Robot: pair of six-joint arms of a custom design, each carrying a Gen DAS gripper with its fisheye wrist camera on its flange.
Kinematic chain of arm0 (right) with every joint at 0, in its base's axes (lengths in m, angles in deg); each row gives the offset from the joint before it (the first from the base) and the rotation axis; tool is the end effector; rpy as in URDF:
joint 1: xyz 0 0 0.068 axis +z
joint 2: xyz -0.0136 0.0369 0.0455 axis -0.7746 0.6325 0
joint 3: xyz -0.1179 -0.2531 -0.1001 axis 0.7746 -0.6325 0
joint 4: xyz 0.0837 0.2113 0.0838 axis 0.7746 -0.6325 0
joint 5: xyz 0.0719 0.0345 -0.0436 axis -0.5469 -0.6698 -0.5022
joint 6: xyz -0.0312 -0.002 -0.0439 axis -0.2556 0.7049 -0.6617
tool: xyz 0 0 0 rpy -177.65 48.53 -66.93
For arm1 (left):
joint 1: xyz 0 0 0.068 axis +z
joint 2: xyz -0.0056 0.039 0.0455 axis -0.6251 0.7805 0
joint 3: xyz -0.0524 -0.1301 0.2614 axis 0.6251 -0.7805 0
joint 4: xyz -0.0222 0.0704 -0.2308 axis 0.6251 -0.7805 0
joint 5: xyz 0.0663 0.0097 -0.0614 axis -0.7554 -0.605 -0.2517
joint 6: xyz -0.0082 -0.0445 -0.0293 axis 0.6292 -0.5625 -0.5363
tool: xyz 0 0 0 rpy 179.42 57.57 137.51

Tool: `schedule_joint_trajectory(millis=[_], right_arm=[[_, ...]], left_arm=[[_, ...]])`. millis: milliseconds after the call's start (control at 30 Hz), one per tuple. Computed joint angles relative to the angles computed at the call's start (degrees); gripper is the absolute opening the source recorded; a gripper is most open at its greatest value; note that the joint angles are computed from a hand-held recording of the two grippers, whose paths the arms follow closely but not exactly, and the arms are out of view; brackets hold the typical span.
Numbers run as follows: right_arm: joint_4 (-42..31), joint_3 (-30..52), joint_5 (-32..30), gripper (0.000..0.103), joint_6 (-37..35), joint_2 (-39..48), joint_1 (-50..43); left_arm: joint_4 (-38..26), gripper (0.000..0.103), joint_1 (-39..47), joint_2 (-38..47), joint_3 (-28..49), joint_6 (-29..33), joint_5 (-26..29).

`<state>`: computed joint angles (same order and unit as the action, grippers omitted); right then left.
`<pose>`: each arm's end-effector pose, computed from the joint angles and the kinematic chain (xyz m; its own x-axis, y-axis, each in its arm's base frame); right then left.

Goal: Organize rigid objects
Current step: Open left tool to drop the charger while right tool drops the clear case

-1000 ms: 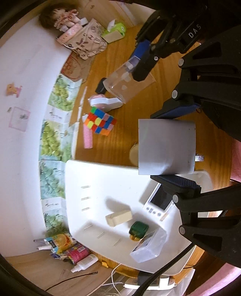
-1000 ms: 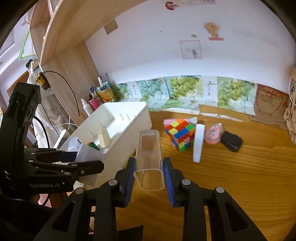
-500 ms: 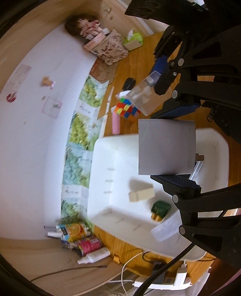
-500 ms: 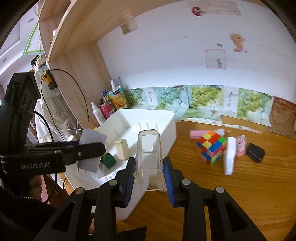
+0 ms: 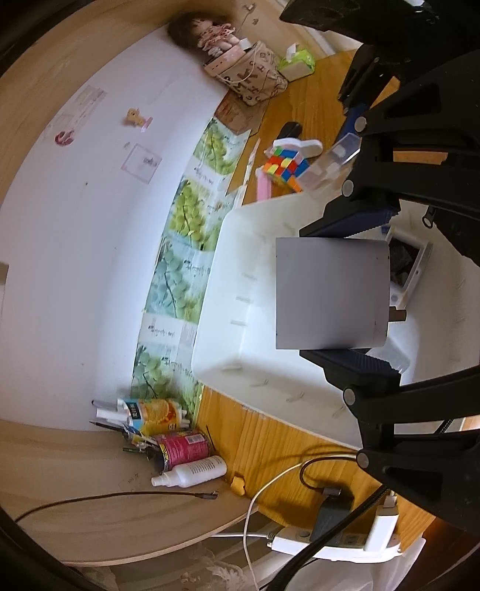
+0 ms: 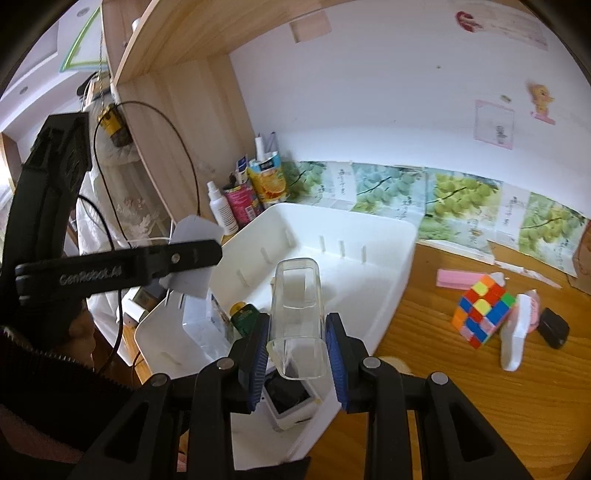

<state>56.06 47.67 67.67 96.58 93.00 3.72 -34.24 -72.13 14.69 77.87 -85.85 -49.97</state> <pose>0.1384 0.1656 0.2141 -0.6979 0.1297 -0.7043 -0.0561 0.9705 0.2344 0.2160 -0.1472 0.2377 -0.7257 0.2148 -0.6536 0.4619 0.8562 -0.2315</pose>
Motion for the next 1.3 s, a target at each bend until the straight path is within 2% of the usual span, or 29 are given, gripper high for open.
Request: schedule_joint_trajectory(millis=[133,400,600,867,1200,1233,1300], right_arm=[[1.44,1.42,-1.67,0.030,-0.55,3.59,-0.38],[0.70,5.47,-5.67,0.030,-1.14,10.38,-1.41],[1.32,6.33,-8.26,0.031,-0.38,12.97,-1.34],[1.38,7.43,-8.61,0.032,0.66,14.98,-1.32],[-1.07,6.67,-6.30,0.048,3.01,12.96,-0.66],[-1.19,6.36,-6.03,0.049,3.16,12.49,-0.59],[-1.32,5.86,-5.56,0.053,3.47,11.78,-0.37]], left_arm=[[0.96,0.059,2.58,2.26,0.37,2.23,1.56],[-1.60,0.059,6.22,8.02,3.72,5.45,1.84],[-3.93,0.059,7.44,12.54,6.13,7.07,-1.42],[-5.80,0.059,8.49,14.05,7.12,8.24,-1.43],[-6.86,0.060,7.45,13.98,7.28,6.27,-3.08],[-6.56,0.061,7.26,13.47,6.96,5.94,-3.20],[-5.43,0.071,6.83,11.96,6.04,5.22,-3.56]])
